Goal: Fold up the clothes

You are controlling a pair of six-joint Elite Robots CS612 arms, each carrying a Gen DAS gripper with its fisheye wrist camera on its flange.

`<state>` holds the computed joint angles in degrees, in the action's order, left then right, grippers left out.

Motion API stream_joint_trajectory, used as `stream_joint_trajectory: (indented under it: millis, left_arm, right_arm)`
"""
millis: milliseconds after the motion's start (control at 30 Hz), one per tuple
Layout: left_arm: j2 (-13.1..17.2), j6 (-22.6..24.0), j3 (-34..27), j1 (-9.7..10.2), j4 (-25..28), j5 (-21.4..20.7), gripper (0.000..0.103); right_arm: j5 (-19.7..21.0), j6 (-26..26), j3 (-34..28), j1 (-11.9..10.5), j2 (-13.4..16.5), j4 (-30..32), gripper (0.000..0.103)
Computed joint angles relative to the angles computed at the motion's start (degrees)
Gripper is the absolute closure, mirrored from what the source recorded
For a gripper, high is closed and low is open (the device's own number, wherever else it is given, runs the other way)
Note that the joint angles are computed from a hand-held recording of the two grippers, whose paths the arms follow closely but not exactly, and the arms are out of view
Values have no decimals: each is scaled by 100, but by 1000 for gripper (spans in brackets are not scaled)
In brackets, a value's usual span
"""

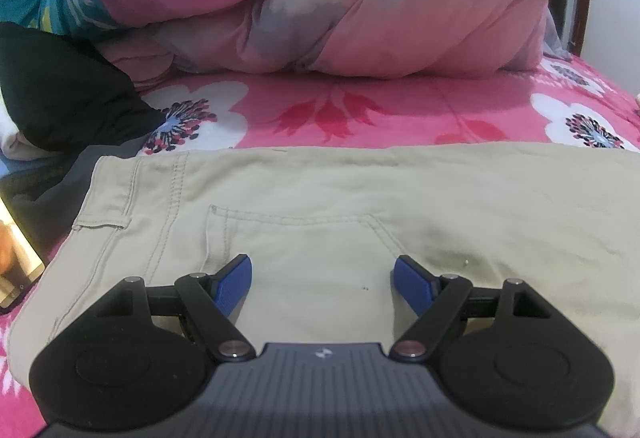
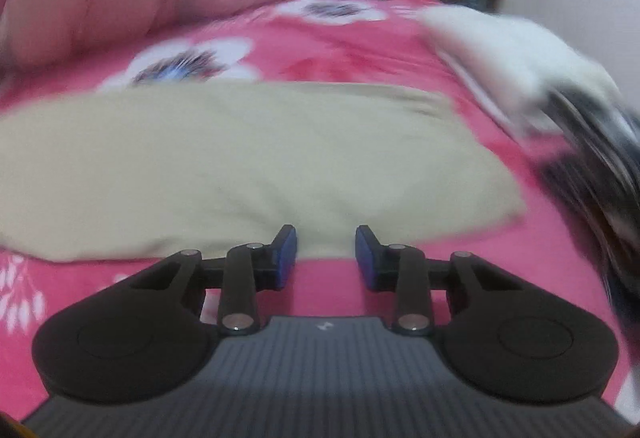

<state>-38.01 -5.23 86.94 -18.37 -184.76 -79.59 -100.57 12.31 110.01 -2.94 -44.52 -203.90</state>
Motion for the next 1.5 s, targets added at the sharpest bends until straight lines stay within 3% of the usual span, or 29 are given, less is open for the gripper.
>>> stream_joint_trajectory:
  millis: [67,100,300,400,433,467,500,733,867,967,1033,1167,1267,1333,1367,1433,1500]
  left_arm:
    - [1,6,-7,-2,12,10,23]
    - [2,10,-10,-3,17,15,22]
    - [5,29,-28,-9,50,45,22]
    - [7,38,-37,-13,67,60,22]
    - [7,41,-40,-14,73,65,22]
    - [9,43,-40,-14,69,68,22]
    - [10,43,-37,-15,58,69,22]
    - [17,44,-40,-17,44,74,22]
    - [21,51,-25,-7,-9,41,22]
    - [23,60,-13,-5,-47,33,22]
    - [27,81,-8,-3,-69,27,22]
    - [28,76,-13,-1,-60,27,22]
    - [22,71,-16,-11,-31,57,22]
    - [20,76,-21,-14,-11,67,22]
    - [19,78,-24,-15,0,72,22]
    - [15,83,-27,-17,19,76,22]
    - [12,82,-27,-9,27,52,22]
  right_arm:
    - [-433,678,214,-68,-144,6,72]
    - [-466,1055,301,-126,-184,-82,71]
    - [-25,3390,339,-488,-121,-333,68]
    - [-186,3819,151,-516,48,-441,72]
    - [-309,3833,79,-497,74,-378,81]
    - [-411,3821,13,-477,100,-303,95]
    - [-515,3788,-31,-451,122,-272,98]
    - [-1397,3129,-291,-210,234,-298,100]
    - [-1795,3146,-438,-150,257,293,103]
    - [-2284,3462,-437,-132,219,819,103]
    - [-2217,3393,-326,-159,171,664,103]
    - [-2141,2524,-275,14,139,16,102]
    - [-1209,1602,-300,111,139,-418,101]
    - [-370,972,-319,143,157,-452,101]
    - [-186,605,-367,179,181,-341,102]
    - [-299,-29,-502,272,248,23,102]
    - [-590,202,-469,168,252,88,103]
